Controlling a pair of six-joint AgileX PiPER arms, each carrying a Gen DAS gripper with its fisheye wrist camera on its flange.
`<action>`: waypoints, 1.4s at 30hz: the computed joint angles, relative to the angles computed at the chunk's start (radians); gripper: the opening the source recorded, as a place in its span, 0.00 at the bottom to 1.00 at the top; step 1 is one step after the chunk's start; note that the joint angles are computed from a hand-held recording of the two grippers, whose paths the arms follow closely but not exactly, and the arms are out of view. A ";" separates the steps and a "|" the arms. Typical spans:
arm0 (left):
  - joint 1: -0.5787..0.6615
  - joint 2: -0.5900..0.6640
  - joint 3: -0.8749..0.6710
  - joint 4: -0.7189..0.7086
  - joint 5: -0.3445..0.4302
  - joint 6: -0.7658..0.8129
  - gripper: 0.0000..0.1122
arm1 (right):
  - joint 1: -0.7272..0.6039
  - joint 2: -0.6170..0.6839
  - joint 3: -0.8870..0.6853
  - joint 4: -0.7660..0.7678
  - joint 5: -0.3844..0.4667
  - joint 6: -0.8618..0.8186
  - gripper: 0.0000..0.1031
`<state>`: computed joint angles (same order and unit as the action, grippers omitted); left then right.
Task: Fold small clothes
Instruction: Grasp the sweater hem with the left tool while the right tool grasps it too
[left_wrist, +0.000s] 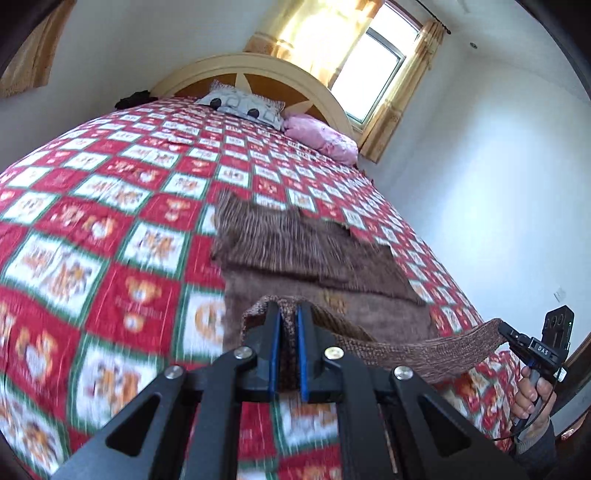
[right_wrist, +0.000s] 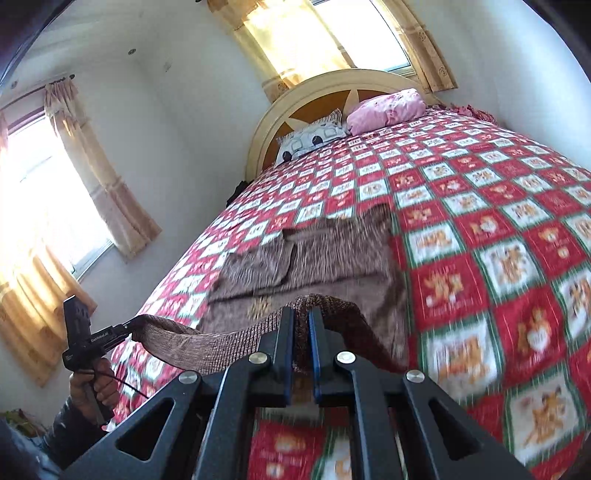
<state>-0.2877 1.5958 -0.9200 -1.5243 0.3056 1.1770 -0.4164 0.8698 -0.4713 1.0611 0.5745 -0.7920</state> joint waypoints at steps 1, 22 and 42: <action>-0.003 0.029 -0.044 0.061 -0.007 -0.058 0.08 | 0.010 0.040 -0.023 0.017 -0.020 -0.016 0.07; -0.004 0.457 -0.699 0.856 0.100 -0.866 0.08 | 0.113 0.675 -0.529 -0.124 -0.194 0.155 0.06; -0.010 0.943 -1.463 1.289 0.464 -1.328 0.13 | 0.065 1.316 -1.277 -0.531 0.038 0.673 0.08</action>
